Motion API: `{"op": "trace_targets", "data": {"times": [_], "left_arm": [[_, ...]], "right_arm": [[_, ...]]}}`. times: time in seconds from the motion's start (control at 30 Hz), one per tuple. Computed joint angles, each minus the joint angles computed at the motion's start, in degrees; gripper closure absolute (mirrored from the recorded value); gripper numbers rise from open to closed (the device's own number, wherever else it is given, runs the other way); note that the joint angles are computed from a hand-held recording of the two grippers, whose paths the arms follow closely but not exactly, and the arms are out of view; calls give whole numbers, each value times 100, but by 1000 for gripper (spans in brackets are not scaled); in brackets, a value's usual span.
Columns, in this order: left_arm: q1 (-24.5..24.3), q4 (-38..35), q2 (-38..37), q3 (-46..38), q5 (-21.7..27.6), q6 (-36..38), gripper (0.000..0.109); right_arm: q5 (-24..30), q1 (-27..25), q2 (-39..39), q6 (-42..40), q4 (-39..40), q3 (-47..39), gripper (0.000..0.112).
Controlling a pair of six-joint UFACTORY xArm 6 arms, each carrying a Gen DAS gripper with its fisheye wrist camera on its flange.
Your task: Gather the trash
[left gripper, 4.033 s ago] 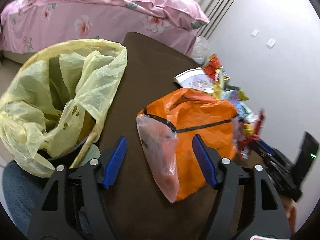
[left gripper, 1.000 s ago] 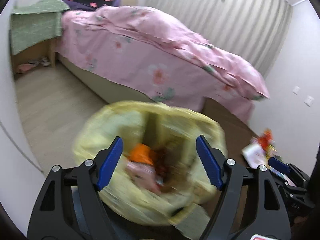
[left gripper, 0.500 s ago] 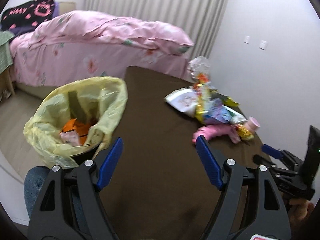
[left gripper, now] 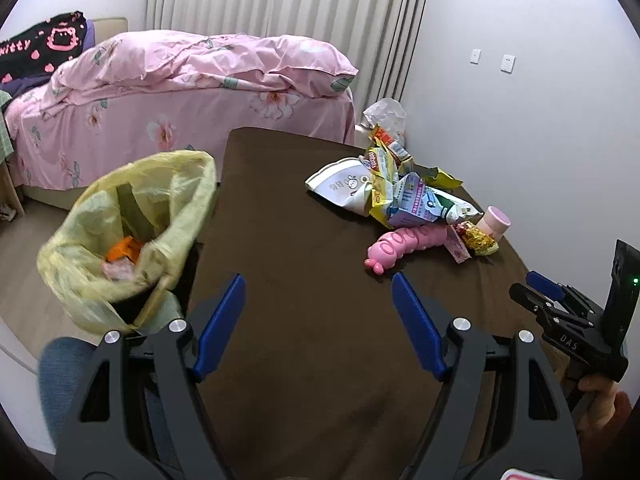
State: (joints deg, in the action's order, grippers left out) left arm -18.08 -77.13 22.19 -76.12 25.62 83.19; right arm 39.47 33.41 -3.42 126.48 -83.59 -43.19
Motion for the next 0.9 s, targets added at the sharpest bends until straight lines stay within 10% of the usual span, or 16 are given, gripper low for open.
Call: {"op": "trace_targets", "data": {"times": [0.43,0.9], "left_arm": [[-8,716,918,-1235,870,-664,37],[-329,1888,3491,-5383,2016,-2727,37]], "right_arm": [[-459,-360,372,-596,344,-344,53],[-347,-588,651,-1312,931,-703,53]]}}
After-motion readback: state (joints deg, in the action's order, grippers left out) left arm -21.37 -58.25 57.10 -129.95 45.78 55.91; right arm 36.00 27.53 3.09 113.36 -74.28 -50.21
